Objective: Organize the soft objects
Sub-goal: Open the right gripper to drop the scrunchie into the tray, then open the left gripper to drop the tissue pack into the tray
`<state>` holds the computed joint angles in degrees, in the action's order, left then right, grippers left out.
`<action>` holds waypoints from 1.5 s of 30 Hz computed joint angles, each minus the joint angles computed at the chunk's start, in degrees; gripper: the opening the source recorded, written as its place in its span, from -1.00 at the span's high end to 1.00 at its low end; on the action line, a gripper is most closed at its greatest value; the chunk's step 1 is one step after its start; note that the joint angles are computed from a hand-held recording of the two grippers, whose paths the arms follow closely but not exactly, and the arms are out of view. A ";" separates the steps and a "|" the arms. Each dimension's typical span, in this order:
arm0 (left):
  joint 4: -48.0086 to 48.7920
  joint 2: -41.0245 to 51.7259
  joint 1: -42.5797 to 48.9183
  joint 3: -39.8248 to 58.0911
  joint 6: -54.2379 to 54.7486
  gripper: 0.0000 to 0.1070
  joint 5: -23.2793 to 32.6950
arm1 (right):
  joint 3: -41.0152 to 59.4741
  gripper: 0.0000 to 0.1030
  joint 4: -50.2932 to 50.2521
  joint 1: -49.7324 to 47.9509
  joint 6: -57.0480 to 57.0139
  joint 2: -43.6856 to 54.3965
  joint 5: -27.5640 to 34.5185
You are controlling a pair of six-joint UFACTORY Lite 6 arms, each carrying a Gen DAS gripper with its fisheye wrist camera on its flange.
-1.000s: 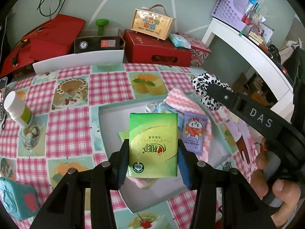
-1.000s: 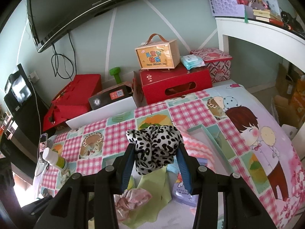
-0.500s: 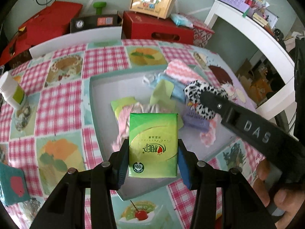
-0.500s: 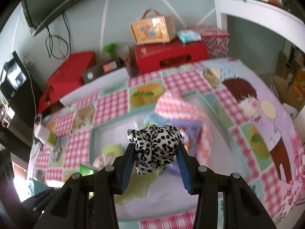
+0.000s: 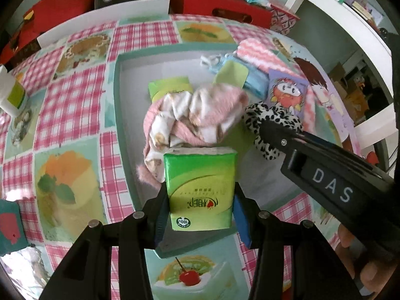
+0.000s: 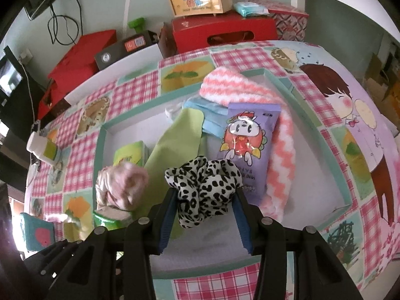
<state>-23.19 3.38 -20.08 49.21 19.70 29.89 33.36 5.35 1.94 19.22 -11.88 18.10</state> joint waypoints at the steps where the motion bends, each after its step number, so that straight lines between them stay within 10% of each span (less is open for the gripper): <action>1: 0.00 0.26 0.06 0.12 -0.04 0.10 0.21 | 0.28 0.05 -0.89 0.27 0.90 0.33 0.15; 21: -0.44 3.12 0.66 1.93 -1.39 0.08 3.13 | 3.88 -0.48 -9.76 2.36 10.02 4.21 2.80; 36: -0.61 -1.21 0.72 1.52 -0.77 -0.58 3.91 | 2.69 -0.77 -14.01 0.70 15.16 1.38 1.98; 45: -1.99 -3.01 4.88 4.48 1.04 -0.59 6.23 | 2.29 -0.77 -15.51 -0.36 16.64 -0.02 1.99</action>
<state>-25.18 0.37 -15.19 53.69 20.74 36.12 35.64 -10.16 1.58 35.85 -11.90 20.09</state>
